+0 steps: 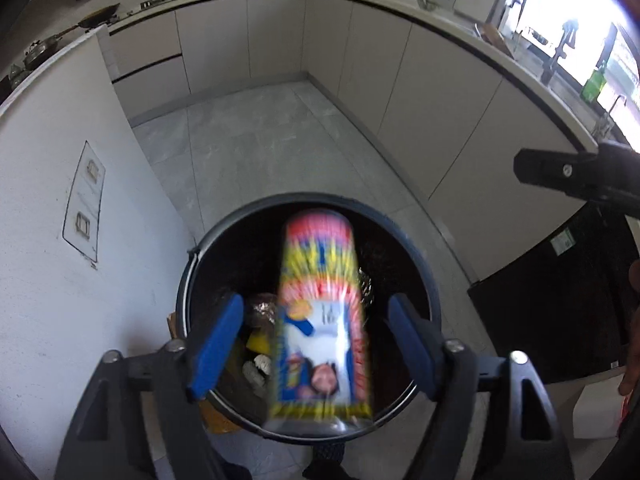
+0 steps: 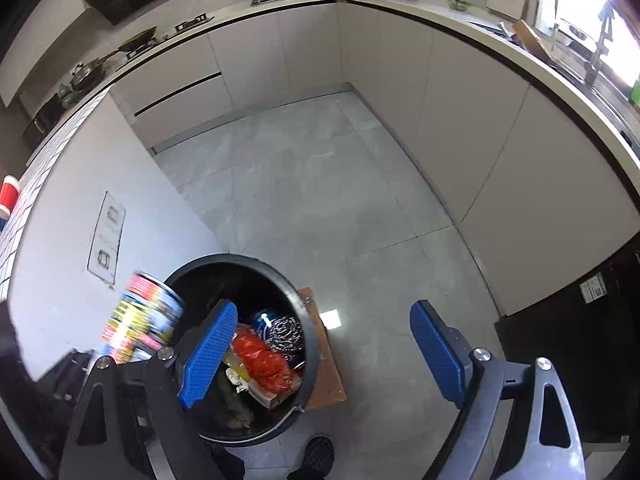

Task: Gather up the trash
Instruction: 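Lower the spray can over the bin and open the left gripper, then move both open grippers back over the island toward the blue tin and red cup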

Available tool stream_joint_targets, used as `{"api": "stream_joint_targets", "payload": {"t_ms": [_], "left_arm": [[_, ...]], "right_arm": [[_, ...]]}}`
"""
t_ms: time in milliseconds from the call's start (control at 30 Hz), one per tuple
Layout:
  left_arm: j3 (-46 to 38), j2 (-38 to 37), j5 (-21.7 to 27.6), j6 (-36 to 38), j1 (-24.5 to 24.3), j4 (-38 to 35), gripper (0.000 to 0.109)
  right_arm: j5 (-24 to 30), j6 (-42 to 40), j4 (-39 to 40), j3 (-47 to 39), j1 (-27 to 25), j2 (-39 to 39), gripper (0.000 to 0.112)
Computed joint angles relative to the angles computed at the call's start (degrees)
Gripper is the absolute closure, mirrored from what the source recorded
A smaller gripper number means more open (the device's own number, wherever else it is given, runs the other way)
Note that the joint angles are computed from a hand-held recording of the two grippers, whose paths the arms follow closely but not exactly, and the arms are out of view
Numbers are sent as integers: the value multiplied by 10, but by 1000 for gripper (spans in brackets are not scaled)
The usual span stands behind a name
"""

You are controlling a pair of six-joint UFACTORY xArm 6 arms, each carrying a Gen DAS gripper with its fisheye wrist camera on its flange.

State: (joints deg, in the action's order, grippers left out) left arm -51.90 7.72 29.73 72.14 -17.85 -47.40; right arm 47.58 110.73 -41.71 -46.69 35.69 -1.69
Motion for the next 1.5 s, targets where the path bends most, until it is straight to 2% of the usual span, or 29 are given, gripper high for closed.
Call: {"api": "stream_joint_targets", "payload": {"t_ms": [133,500,633,733,1000,1133,1300,1500], "left_arm": [[0,-22,0,3,3,-7,27],[-53,-35,26,-4,45,-8,26],[-67,-45,18,12,61,-29,12],[-74,-50,7,28,71,-39,7],[-122,-31,11,42,117,-39,6],[-165,-6,16,34,151,-33,6],[-224,39,19,21,192,-27,6],[-335,122,55,-12,252,5,6]], "right_arm": [[18,4,-6,-9,3,-2,22],[3,17,-30,-43,-9,4,22],[3,18,-45,-79,-9,26,22],[-1,11,-52,-108,-9,44,22],[-9,-19,-65,-196,-11,99,22],[-13,-42,-75,-262,-13,137,22],[-15,-91,-78,-391,-9,218,22],[23,-184,-43,-622,7,367,22]]}}
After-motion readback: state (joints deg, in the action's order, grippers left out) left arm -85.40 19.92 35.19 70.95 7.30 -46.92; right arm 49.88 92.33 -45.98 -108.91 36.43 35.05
